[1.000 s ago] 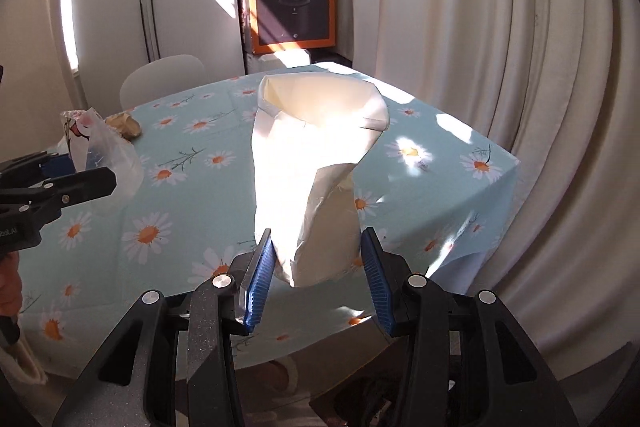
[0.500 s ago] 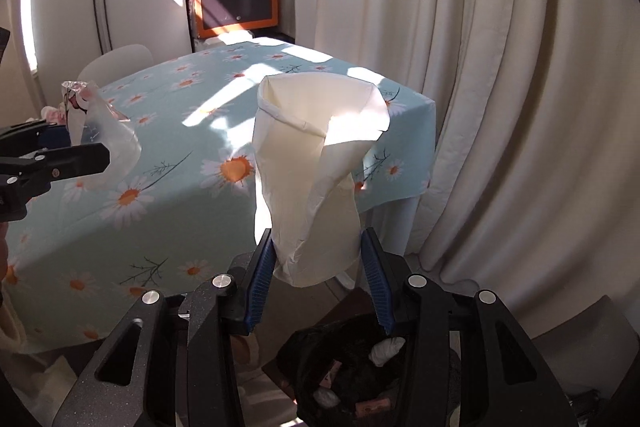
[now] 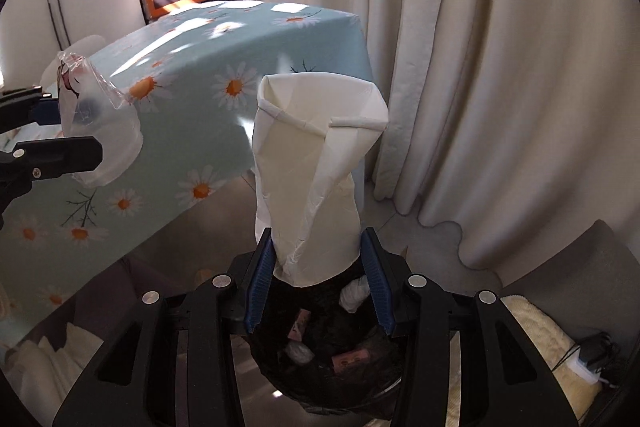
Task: Collect trash
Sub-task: 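Open the right tool over the bin while the left tool releases the cup, then move both open tools back over the table toward the tissues and wrapper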
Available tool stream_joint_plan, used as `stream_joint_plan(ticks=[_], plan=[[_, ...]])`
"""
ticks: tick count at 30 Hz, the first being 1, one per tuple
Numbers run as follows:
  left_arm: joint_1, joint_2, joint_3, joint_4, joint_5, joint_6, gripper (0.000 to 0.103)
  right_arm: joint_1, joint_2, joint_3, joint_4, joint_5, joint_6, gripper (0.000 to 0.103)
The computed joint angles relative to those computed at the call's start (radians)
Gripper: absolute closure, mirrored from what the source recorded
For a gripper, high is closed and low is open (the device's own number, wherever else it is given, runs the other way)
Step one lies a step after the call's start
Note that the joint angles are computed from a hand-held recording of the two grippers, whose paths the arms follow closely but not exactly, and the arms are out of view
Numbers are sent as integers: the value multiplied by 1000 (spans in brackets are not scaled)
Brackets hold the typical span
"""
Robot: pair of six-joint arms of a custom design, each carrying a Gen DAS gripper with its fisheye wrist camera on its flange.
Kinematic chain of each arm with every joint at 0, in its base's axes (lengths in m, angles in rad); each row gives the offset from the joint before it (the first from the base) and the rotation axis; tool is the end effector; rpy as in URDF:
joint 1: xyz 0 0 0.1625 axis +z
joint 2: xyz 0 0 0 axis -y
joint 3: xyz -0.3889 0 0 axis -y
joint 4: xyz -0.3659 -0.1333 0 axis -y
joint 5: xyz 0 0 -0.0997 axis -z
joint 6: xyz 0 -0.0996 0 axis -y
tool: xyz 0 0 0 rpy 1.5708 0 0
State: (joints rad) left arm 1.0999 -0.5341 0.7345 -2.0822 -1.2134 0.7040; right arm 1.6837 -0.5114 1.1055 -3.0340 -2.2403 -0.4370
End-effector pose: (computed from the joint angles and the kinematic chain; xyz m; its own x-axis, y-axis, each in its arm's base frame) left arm -0.2207 -0.8042 0.2293 -0.3938 0.8004 -0.4519 0.9010 0.4334 -0.0177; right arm 0.1574 -0.7534 0.1737 -0.7235 0.0752 0.6862 -0.4182 0.7431 -0.5224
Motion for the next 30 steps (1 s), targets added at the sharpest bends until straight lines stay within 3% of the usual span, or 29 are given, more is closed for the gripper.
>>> stream_joint_plan(ticks=[5,6,7,8,10,16,18,23,26,30], plan=[[-18,50,-25,59,19,27,43,-31,-29,63,-3,-24,46,62],[-19,64,-44,84,15,26,32,-37,-33,73,-1,-26,53,61],[-18,79,-62,98,4,23,24,-42,-34,73,5,-29,60,53],[-17,87,-69,95,-5,23,11,-46,-36,81,-6,-36,62,35],[-16,93,-64,73,-13,24,8,-50,-28,85,-55,-61,54,16],[10,167,-237,271,-41,-53,7,-77,-37,88,-15,-50,104,16],[13,143,-187,210,-19,-53,7,-79,-24,68,-2,-51,112,16],[25,112,-178,204,-53,-91,7,-70,-4,41,0,-45,75,16],[26,42,-72,78,-79,-88,7,-59,7,27,-4,-41,51,16],[29,-12,-28,-3,-108,-118,6,-45,13,4,20,-4,38,16]])
